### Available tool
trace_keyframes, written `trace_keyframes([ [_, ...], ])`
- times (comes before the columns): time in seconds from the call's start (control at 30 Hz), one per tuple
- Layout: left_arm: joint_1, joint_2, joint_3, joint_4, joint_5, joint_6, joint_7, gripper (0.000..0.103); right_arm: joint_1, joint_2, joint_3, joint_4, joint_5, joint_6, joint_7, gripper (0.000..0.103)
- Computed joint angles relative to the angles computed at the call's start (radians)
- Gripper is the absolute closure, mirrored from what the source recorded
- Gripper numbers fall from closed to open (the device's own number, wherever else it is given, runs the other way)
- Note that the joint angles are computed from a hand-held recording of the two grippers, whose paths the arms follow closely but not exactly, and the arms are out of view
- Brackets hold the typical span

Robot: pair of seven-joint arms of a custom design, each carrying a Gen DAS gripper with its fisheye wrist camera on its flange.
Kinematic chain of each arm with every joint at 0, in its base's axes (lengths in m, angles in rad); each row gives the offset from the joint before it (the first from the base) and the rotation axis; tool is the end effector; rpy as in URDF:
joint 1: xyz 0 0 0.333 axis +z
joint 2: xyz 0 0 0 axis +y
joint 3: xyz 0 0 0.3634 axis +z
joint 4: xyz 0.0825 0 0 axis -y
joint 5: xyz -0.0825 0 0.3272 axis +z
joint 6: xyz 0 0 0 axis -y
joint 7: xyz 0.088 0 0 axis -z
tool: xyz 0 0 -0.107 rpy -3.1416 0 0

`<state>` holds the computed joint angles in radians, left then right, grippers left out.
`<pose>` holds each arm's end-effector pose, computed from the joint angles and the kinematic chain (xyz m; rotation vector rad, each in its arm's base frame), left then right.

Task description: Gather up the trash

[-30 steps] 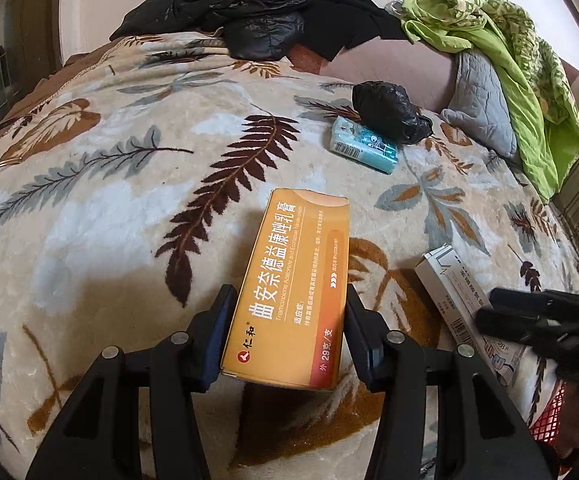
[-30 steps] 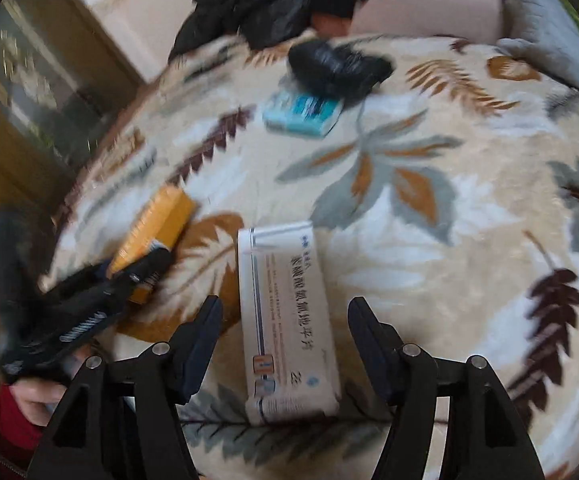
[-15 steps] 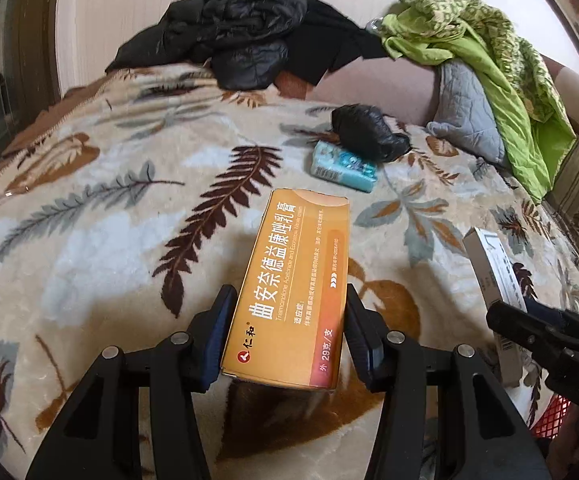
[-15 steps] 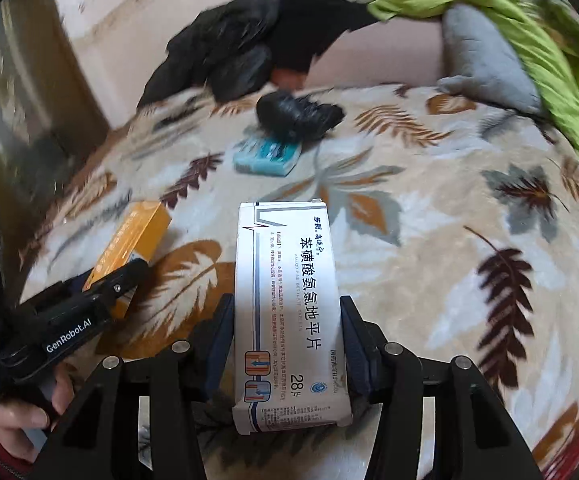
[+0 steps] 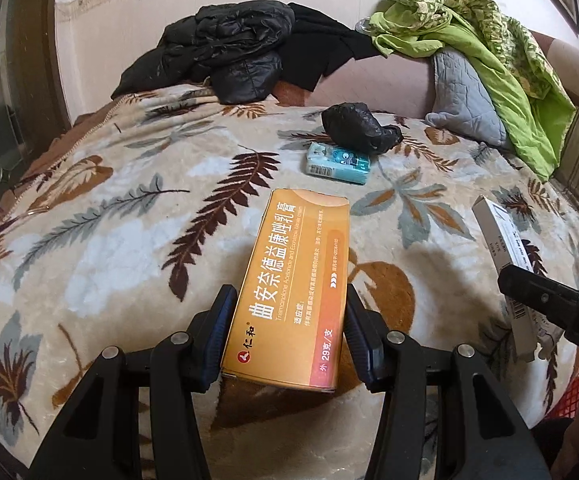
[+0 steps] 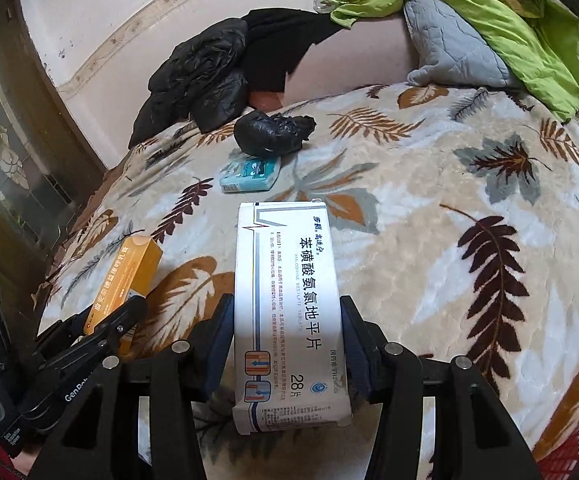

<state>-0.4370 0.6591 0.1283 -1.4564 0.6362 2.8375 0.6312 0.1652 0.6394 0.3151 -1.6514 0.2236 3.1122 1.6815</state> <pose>0.6872 -0.2812 0.4402 -1.7716 1.7156 -0.7804 0.6703 0.2605 0.4237 -1.6220 1.6126 -0.2057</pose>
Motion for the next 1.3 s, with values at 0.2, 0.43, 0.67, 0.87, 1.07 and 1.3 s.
trace_keyframes([
  [0.2,-0.013,0.000,0.018,0.001,0.026,0.012,-0.009,0.052,0.018,-0.003,-0.025,-0.001,-0.003,0.001,0.014,0.048],
  [0.43,-0.019,-0.005,0.028,-0.009,0.043,0.031,-0.029,0.052,0.031,-0.005,-0.044,0.000,-0.012,-0.005,0.025,0.048],
  [0.67,-0.018,-0.006,0.027,-0.007,0.045,0.029,-0.030,0.052,0.037,-0.005,-0.053,0.003,-0.019,-0.009,0.032,0.048],
  [0.87,-0.017,-0.006,0.025,-0.007,0.047,0.028,-0.031,0.052,0.037,-0.006,-0.054,0.002,-0.022,-0.011,0.032,0.048],
  [1.07,-0.017,-0.005,0.026,-0.007,0.048,0.029,-0.033,0.052,0.045,-0.006,-0.065,0.006,-0.027,-0.017,0.036,0.048],
  [1.3,-0.016,-0.007,0.026,-0.008,0.047,0.030,-0.034,0.052,0.054,-0.007,-0.078,0.007,-0.032,-0.018,0.042,0.048],
])
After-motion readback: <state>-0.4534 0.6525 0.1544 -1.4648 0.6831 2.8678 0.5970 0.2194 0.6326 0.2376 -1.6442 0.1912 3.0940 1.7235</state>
